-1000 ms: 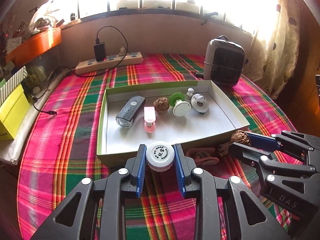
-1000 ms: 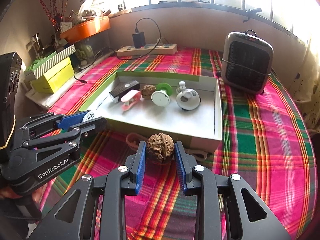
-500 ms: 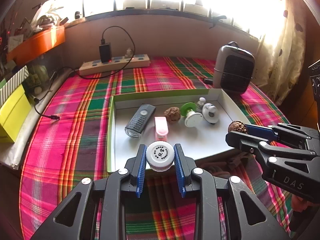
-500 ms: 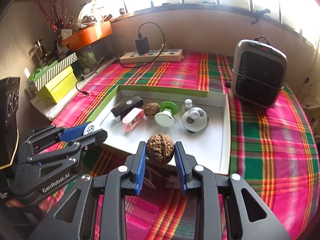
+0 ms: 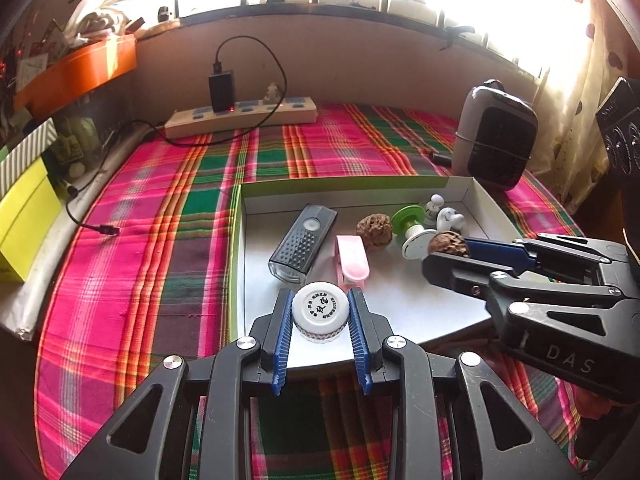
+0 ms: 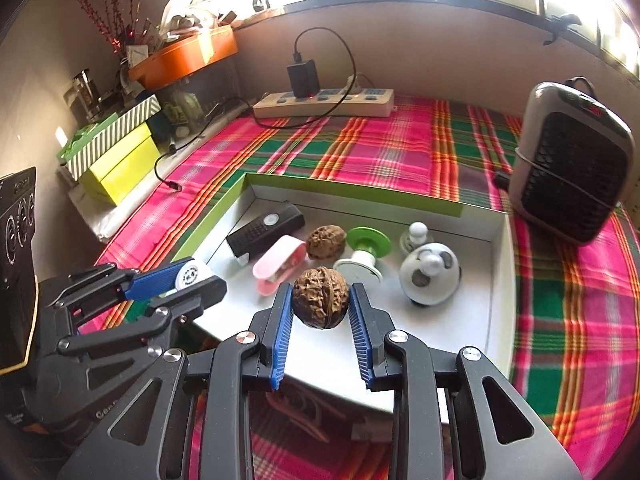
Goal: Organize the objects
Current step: 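Carry the white jar into the box with left tool while right tool carries the walnut in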
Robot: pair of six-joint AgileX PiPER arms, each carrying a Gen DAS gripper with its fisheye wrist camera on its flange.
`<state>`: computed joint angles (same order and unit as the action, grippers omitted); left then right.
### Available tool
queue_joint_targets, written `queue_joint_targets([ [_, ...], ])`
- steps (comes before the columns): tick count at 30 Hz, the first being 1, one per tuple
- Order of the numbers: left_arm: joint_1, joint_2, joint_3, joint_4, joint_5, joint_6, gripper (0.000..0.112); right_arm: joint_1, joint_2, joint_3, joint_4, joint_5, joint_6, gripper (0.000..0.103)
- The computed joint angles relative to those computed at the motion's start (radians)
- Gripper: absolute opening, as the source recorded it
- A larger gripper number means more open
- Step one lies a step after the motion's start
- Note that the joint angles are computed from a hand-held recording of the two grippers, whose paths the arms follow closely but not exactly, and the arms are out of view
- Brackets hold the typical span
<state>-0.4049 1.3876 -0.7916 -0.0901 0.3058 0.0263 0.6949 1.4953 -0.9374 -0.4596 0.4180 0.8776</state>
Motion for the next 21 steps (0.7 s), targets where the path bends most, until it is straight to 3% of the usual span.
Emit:
queue_joint_targets([
  [11, 0.002, 0.063, -0.022, -0.010, -0.010, 0.018, 0.025, -0.039, 0.094, -0.062, 0.142, -0.009, -0.196, 0.029],
  [21, 0.003, 0.102, -0.053, -0.016, -0.006, 0.033, 0.025, -0.053, 0.157, -0.108, 0.157, 0.015, -0.248, 0.030],
])
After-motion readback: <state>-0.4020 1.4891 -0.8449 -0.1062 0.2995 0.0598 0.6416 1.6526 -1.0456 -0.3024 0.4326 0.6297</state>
